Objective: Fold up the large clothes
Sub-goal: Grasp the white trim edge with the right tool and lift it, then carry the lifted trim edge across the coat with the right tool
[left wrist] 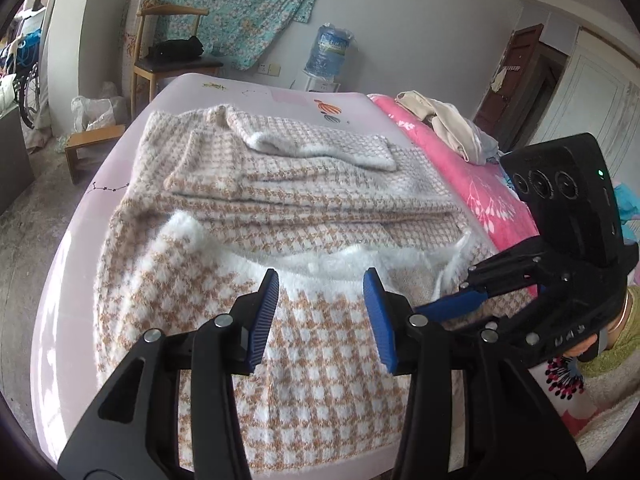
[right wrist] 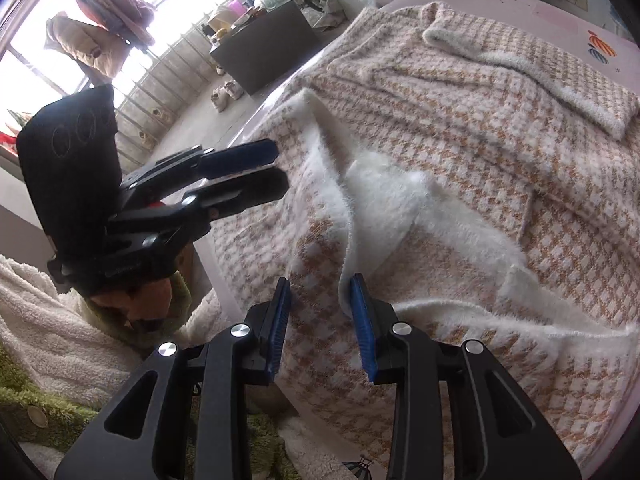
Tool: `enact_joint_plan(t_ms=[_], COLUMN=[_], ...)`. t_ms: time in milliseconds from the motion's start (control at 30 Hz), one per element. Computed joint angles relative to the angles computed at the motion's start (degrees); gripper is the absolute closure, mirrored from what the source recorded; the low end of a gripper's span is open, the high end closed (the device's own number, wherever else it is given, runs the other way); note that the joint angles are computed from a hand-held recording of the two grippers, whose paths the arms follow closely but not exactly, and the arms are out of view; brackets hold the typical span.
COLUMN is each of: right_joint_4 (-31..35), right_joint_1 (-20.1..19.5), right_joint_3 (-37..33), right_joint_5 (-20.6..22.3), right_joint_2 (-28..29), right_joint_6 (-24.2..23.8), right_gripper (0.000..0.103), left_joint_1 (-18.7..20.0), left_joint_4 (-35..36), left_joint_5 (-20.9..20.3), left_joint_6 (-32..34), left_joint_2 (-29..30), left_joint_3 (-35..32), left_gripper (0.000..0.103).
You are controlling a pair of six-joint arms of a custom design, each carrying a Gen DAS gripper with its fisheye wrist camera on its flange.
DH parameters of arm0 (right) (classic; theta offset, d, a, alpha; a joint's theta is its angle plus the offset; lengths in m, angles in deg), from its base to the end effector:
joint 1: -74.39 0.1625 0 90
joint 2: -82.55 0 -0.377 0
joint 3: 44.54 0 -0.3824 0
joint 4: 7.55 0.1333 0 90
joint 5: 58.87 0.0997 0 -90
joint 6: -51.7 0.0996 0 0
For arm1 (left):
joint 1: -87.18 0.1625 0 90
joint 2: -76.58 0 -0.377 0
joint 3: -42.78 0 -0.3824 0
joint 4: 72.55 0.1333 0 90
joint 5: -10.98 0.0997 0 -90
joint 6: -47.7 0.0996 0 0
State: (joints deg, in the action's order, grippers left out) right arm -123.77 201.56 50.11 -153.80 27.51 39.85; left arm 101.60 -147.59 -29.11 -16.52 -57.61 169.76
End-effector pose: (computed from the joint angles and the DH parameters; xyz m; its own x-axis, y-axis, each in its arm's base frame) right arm 0.4526 -0.3905 0.1080 -0.6445 -0.7638 0.0343 -0.7358 0.6318 0.2438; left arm -0.1480 -0.2544 0.4038 -0.8904 0.0602 -0.4511 0.3629 0.6921 -0.6239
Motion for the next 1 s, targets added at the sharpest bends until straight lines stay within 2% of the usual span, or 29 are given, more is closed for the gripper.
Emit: enact_joint_plan(t_ms=[100, 167, 267, 333, 433, 567, 633, 700, 833, 1000], right_joint_4=[2.9, 4.6, 3.8, 1.4, -0.4, 6.0, 9.5, 10.2, 14.1, 10.9], right_joint_1=[0.1, 0.5, 0.3, -0.6, -1.2, -2.1, -1.6, -0.7, 0.1, 2.1], right_joint_3=[0.3, -0.4, -1.7, -3.3, -7.3, -14.0, -15.8, -16.0, -16.9, -12.2], right_joint_5=[1.4, 0.7, 0.2, 0.3, -3.8, -5.3, -7.5, -9.1, -9.5, -11.1], right_joint_2=[-1.1, -1.6, -2.1, -1.5, 2.4, 9.6, 12.0, 12.6, 12.7, 9.6], right_joint_6=[-1.6, -3.3, -4.6, -3.9, -2.6, -3.5, -4.9, -6.7, -6.4, -6.9], right_gripper=[0.059, 0.052, 0.049, 0.046, 0.046, 0.046, 0.047, 0.047, 0.066, 0.086], left_joint_1=[3.0, 4.5, 5.2, 5.1, 4.9, 3.8, 3.4, 2.9, 2.6, 1.4], left_joint_4=[-1.1, -1.1, -1.2, -1.0, -0.2, 1.6, 2.1, 2.5, 2.0, 2.8], left_joint_5=[-2.3, -3.7, -4.7, -5.1, -5.5, -5.8, -5.8, -5.9, -5.7, -5.4], left_joint_6=[1.1, 1.3, 1.4, 1.4, 1.1, 0.1, -0.1, -0.1, 0.5, -0.2], left_joint_2=[2.2, 3.0, 2.1, 1.3, 0.5, -0.9, -1.9, -2.9, -3.9, -3.7], left_joint_3=[0.4, 0.6, 1.0, 1.3, 1.6, 1.7, 1.8, 2.0, 2.7, 2.8], left_gripper=[0.061, 0.061, 0.061, 0.061, 0.061, 0.061, 0.061, 0.06, 0.059, 0.059])
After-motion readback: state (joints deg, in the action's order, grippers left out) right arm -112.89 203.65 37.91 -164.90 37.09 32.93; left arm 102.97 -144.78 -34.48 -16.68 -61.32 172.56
